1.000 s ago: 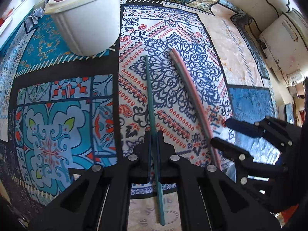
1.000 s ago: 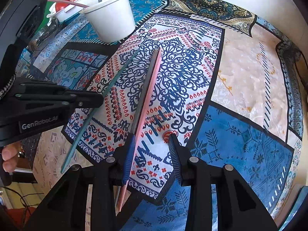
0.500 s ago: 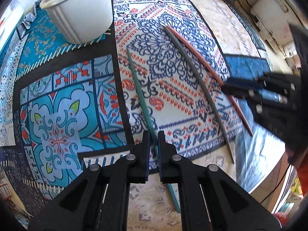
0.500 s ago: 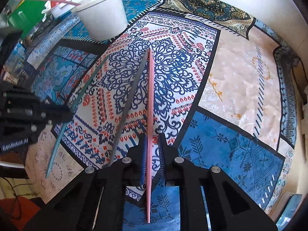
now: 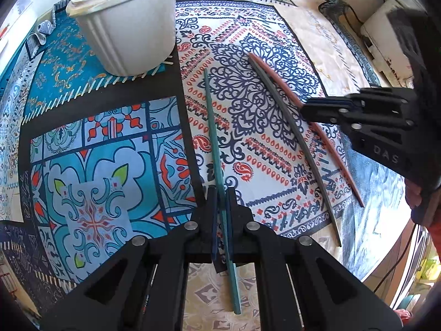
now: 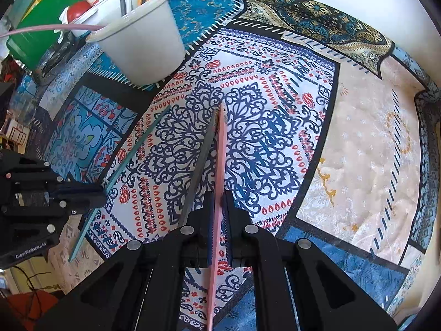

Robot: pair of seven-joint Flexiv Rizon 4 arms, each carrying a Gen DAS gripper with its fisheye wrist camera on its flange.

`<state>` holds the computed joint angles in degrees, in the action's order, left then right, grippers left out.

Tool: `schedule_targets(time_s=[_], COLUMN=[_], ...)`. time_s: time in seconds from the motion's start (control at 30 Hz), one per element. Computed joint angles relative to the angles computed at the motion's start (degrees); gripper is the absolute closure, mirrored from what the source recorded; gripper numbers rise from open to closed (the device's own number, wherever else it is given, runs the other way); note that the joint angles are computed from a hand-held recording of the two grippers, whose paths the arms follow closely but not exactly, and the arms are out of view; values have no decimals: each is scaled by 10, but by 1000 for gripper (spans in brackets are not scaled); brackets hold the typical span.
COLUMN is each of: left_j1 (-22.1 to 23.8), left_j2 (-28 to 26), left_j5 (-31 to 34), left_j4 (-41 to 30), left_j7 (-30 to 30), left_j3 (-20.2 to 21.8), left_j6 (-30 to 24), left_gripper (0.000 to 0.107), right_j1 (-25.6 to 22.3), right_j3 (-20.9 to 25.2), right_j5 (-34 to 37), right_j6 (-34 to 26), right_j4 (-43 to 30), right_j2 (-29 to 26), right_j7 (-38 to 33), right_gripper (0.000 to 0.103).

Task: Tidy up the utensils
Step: 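Grasp a green stick with the left tool while the right tool grasps a pink stick, then lift both held sticks upright and carry them over the white cup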

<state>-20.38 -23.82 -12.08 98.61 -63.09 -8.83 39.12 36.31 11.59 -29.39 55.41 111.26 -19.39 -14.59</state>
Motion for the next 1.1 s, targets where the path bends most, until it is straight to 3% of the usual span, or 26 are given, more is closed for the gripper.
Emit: schedule_targets(time_s=[0.2, 0.43, 0.73, 0.87, 1.1], left_j1=[2, -10, -22, -26, -21], left_j2=[14, 30, -8, -22, -1], left_j5=[9, 31, 24, 21, 12], left_j4=[-1, 19, -30, -52, -29], left_j7=[7, -13, -16, -35, -44], left_j3=[3, 7, -6, -3, 0], left_j6=[-48, -38, -53, -68, -17], left_gripper=[98, 98, 102, 103, 103], right_j1=[-2, -7, 9, 8, 21], right_j3=[15, 33, 23, 18, 5], right_j5=[19, 44, 36, 48, -18], right_j6=[-4, -34, -94, -70, -45], right_j4=[40, 53, -27, -23, 13], right_j2=[33, 57, 3, 3, 34], right_j7=[23, 6, -48, -18, 63], right_gripper=[98, 97, 95, 97, 97])
